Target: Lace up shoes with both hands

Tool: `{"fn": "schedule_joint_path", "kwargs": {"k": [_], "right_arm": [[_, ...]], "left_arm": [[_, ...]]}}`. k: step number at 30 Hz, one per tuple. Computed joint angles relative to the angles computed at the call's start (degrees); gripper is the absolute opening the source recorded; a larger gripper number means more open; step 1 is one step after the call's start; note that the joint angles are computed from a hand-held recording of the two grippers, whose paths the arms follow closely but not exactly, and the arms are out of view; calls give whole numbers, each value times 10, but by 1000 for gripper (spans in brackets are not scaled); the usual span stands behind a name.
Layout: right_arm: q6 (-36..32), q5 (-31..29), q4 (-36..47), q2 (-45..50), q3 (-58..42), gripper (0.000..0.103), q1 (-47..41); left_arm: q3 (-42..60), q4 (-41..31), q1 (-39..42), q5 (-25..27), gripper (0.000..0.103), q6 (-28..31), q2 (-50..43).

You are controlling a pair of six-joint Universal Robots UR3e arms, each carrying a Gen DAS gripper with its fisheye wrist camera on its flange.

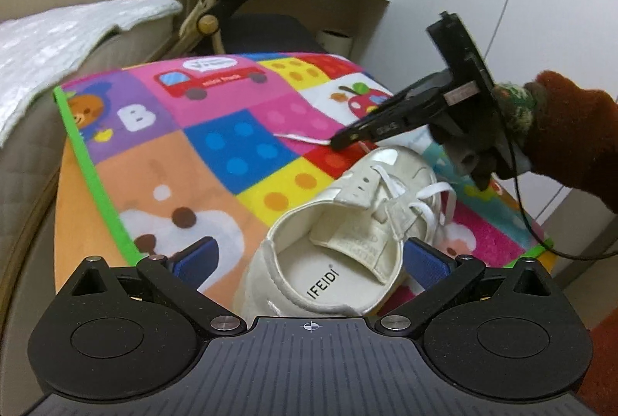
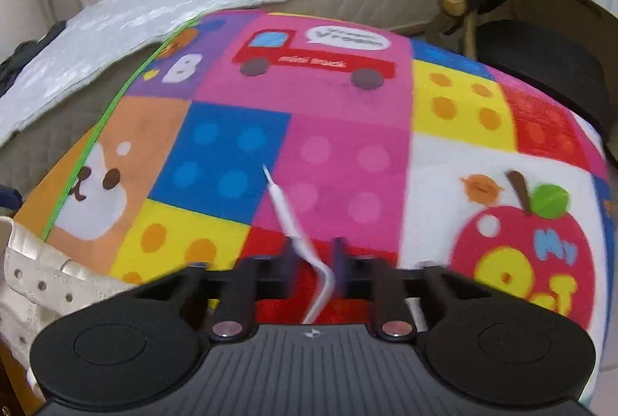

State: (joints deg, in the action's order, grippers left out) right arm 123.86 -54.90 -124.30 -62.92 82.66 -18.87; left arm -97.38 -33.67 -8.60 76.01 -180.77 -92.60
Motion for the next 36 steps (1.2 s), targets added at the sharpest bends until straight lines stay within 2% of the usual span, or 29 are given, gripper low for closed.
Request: {"fn": "schedule_joint_path", "kwargs": {"k": [2, 5, 6, 10, 12, 14, 16, 18, 20, 21, 22, 24, 26, 27, 30, 33, 36], "right_arm": [[-6, 0, -19, -14, 33, 5, -30], [-8, 0, -55, -33, 100, 5, -112], [1, 1, -57, -46, 118, 5, -136], [30, 23, -31, -152, 213, 5, -231], [20, 74, 58, -216, 235, 5, -293], [-27, 146, 189, -272, 234, 5, -351], [-119, 212, 369, -306, 198, 5, -398], [-235, 250, 556, -318, 139, 5, -422], [-329, 254, 680, -323, 102, 5, -422], [-356, 249, 704, -331, 102, 6, -419], [-361, 235, 681, -349, 127, 6, -413], [-316, 196, 537, -410, 230, 8, -394], [-241, 132, 352, -453, 340, 18, -367], [-235, 107, 315, -462, 368, 23, -364], [-272, 67, 322, -482, 395, 28, -378], [-320, 84, 360, -513, 382, 36, -397], [-326, 122, 310, -533, 390, 36, -383]], "left_arm": [[0, 10, 2, 12, 103, 10, -3], [23, 26, -18, 120, 103, 8, -30], [27, 24, -11, 130, 103, 6, -34], [11, 16, 42, 37, 103, 10, -11], [18, 13, 49, 12, 103, 28, -8], [50, -7, 40, 9, 103, 52, -23], [109, -53, 19, 18, 103, 92, -58], [170, -105, -3, 29, 103, 142, -95], [223, -147, -25, 56, 103, 180, -128], [240, -160, -33, 69, 103, 193, -139], [256, -171, -39, 81, 103, 203, -149], [285, -187, -49, 102, 103, 215, -168], [308, -197, -52, 107, 103, 216, -180], [322, -204, -52, 107, 103, 214, -185], [356, -221, -58, 116, 103, 227, -200], [386, -241, -65, 127, 103, 237, -217], [402, -253, -70, 135, 103, 240, -223]]}}
